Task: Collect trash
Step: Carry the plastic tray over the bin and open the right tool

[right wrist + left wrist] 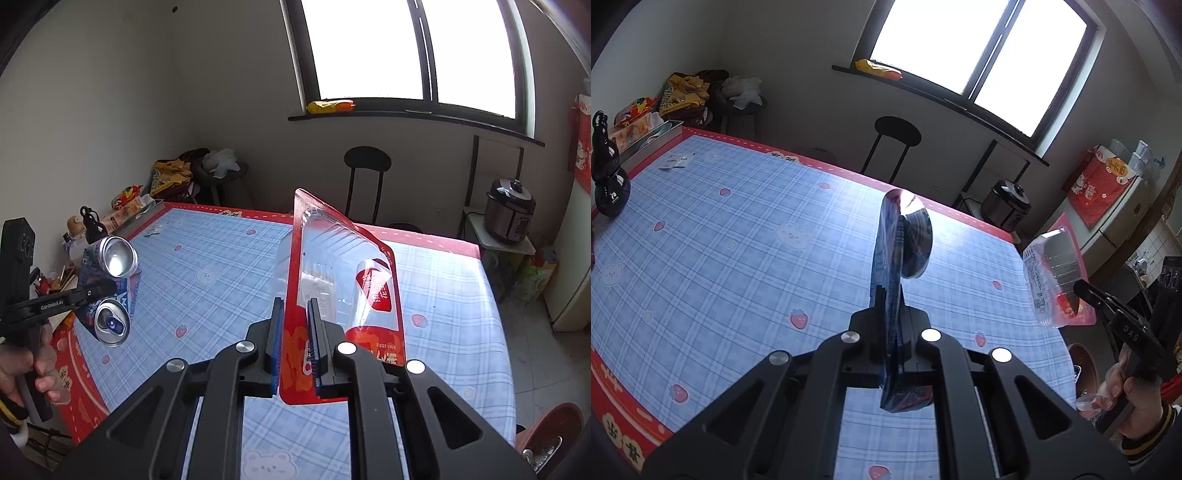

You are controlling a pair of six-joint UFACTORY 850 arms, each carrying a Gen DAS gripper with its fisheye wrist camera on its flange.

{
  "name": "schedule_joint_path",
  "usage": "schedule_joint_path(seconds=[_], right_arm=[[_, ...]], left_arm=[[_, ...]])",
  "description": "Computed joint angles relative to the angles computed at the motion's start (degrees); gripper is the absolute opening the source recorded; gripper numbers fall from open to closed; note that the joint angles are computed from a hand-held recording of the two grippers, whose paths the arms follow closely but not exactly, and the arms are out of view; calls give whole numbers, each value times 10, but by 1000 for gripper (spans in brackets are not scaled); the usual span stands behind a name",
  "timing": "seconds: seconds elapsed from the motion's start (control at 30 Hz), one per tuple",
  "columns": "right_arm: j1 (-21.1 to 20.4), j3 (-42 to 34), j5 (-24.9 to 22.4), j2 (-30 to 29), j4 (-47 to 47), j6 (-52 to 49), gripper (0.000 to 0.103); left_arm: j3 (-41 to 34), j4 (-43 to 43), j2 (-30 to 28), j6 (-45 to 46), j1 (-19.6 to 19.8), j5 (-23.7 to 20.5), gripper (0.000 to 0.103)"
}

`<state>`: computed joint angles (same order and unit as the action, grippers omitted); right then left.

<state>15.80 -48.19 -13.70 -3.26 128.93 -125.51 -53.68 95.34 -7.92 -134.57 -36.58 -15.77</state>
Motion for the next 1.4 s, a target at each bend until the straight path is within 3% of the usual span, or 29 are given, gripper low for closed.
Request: schedule_joint_path(seconds=[0.1,0.2,0.37,0.5,0.63,0.93,0.97,1.07,1.1,1.2,1.3,1.4], right_arm=[[-50,69,-12,86,-34,5,13],[-117,123,-13,165,-93,16,13],[-270,177,-49,266,-284,137,13],[-392,187,-85,279,-368,174,13],[-483,172,-128,232,-399,201,13],[-531,144,-158,133,-347,207,17],[-533,143,-161,128,-343,207,23],[-538,155,-164,134,-281,172,61],[-542,161,-170,140,-265,161,70],[-538,176,-134,169,-227,138,95],[-540,190,-111,202,-221,139,97],[-541,197,-73,230,-253,173,97]], left_arm=[[-31,-41,-5,28,-64,-43,8],[-74,-43,-29,25,-116,-54,8],[-171,-42,-101,39,-178,-51,8],[-253,-53,-163,69,-208,-32,8],[-322,-99,-215,130,-225,-11,8],[-380,-260,-252,319,-231,-4,8],[-386,-279,-255,344,-229,-3,8],[-404,-335,-263,419,-227,-3,8],[-409,-352,-266,441,-227,-1,8],[-415,-391,-270,494,-221,14,8],[-441,-472,-287,592,-216,32,8],[-488,-611,-318,749,-215,41,8]])
